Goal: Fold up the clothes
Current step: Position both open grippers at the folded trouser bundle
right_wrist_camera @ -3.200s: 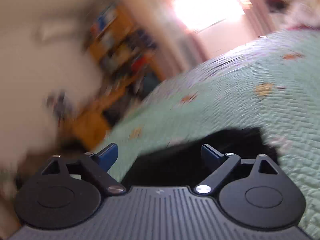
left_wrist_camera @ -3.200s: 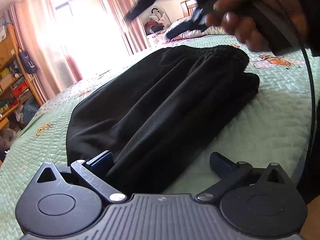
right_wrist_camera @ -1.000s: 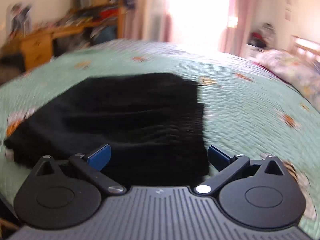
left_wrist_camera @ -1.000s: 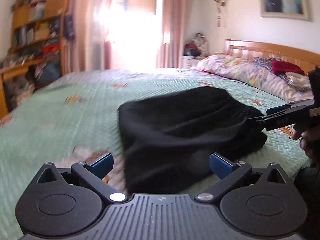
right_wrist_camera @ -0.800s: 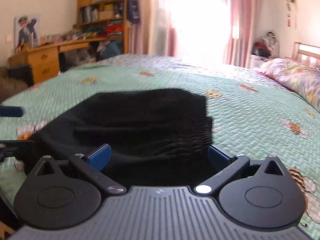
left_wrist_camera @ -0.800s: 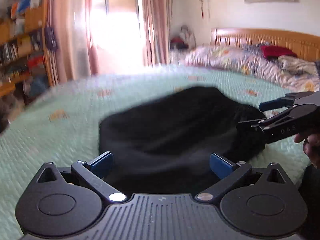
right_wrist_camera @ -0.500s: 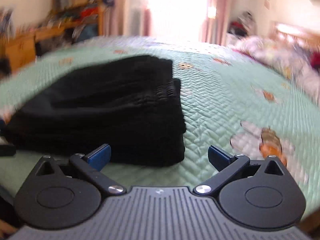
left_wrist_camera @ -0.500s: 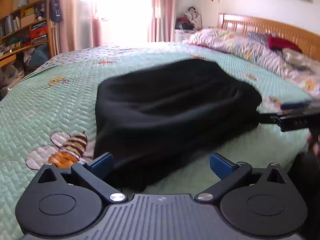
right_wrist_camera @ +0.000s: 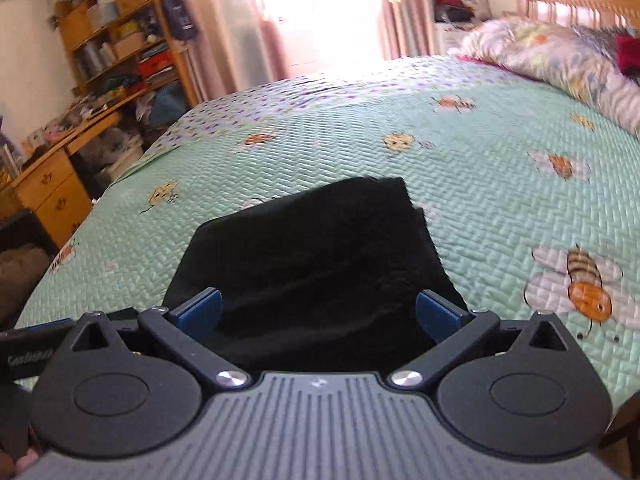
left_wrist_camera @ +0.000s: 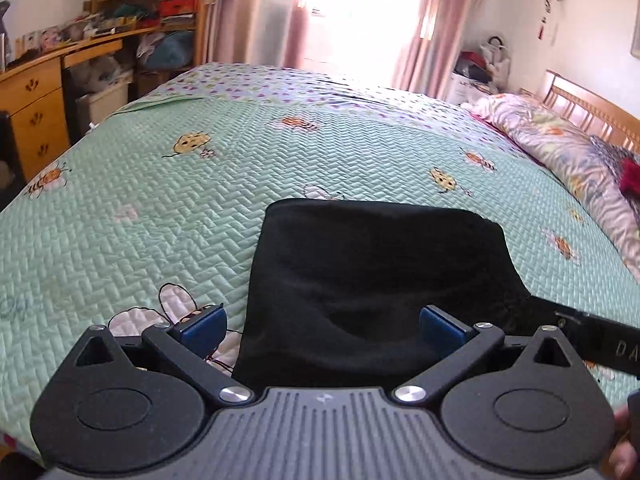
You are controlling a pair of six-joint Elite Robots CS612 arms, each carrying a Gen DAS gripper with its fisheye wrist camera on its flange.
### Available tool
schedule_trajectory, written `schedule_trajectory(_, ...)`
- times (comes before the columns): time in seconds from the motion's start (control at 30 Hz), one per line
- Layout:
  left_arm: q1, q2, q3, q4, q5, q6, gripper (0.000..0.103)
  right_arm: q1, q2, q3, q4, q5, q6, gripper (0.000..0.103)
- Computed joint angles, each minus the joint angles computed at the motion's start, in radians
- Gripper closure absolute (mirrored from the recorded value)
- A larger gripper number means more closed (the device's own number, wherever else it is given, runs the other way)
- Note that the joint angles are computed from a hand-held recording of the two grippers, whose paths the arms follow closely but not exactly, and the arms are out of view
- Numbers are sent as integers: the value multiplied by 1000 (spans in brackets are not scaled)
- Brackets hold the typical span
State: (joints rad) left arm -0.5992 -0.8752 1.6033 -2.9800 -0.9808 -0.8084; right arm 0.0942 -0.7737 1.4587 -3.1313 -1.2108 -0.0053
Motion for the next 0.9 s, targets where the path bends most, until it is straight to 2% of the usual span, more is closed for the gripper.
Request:
schedule_trajectory(0.13, -1, -4, 0, 6, 12, 1, 1, 6, -11, -6, 30, -2, -11, 0)
schedule_trajectory(0.5, -4, -5, -7, 20, 9, 4, 1, 14, -19, -5, 26, -37, -10, 0)
schedule_trajectory(0.9, -5, -8, -10, 22, 15, 12, 1, 16, -18, -4, 21, -44, -8, 0)
